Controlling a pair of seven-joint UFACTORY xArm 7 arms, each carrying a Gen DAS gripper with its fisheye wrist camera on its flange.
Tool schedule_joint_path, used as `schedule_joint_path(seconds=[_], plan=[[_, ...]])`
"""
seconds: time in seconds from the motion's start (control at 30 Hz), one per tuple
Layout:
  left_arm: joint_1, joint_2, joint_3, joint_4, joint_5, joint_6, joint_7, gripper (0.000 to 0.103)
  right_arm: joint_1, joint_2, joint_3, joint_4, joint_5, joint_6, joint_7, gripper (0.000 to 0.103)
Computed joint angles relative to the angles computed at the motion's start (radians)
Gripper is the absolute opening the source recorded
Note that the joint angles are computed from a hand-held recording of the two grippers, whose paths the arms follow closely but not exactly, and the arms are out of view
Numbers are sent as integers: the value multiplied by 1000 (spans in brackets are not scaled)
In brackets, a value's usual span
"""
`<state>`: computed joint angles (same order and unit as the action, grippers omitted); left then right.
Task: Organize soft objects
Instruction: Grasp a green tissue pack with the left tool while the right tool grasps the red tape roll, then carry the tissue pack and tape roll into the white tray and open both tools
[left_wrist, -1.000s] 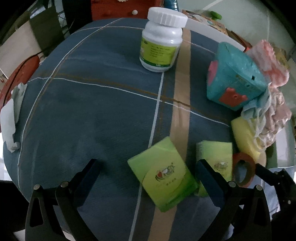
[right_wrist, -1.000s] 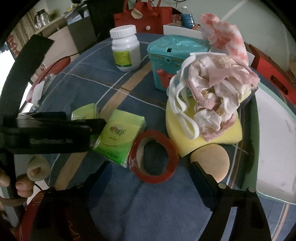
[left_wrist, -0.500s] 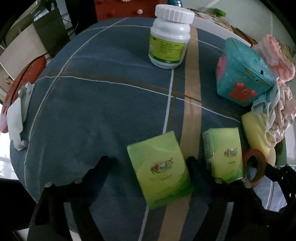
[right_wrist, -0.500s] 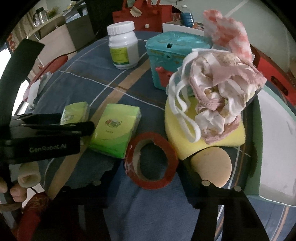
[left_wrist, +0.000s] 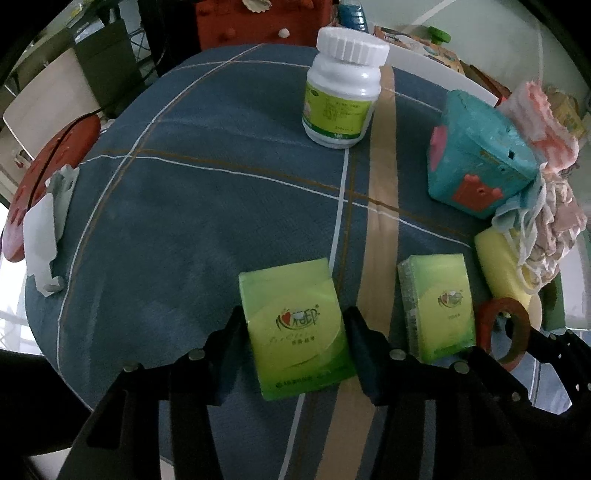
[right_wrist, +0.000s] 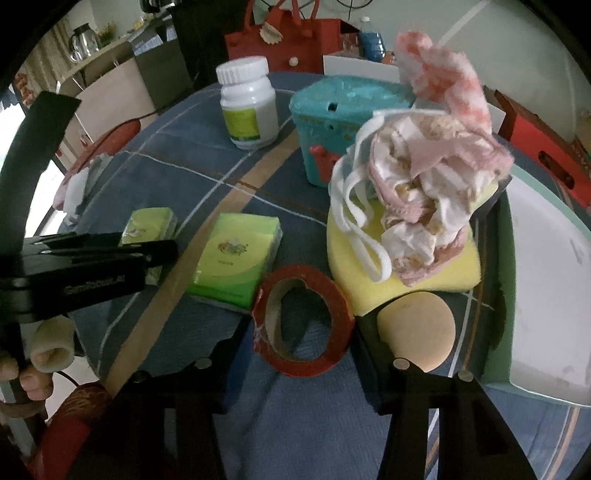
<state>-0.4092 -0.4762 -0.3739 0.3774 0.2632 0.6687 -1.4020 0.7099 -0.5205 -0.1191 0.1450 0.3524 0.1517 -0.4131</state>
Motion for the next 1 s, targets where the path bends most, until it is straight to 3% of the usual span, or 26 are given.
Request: schedule_joint_path(seconds=[0.27,0.5,0.73,1.0], plan=[[-9,-79,-16,32,-5,85,10,53,-62,-214,-27,-39,-12,119,-17,54],[5,-92,-57,154,41,161,8,53,-250,-323,25,20,-49,241,31,54],[44,61,-111,375,164,168,3,53,-403,-288,-18,126,-63,285,53,54],[-2,331,-112,633,348,188,-29,53,-534,-123,-42,245,-53,222,107,54]])
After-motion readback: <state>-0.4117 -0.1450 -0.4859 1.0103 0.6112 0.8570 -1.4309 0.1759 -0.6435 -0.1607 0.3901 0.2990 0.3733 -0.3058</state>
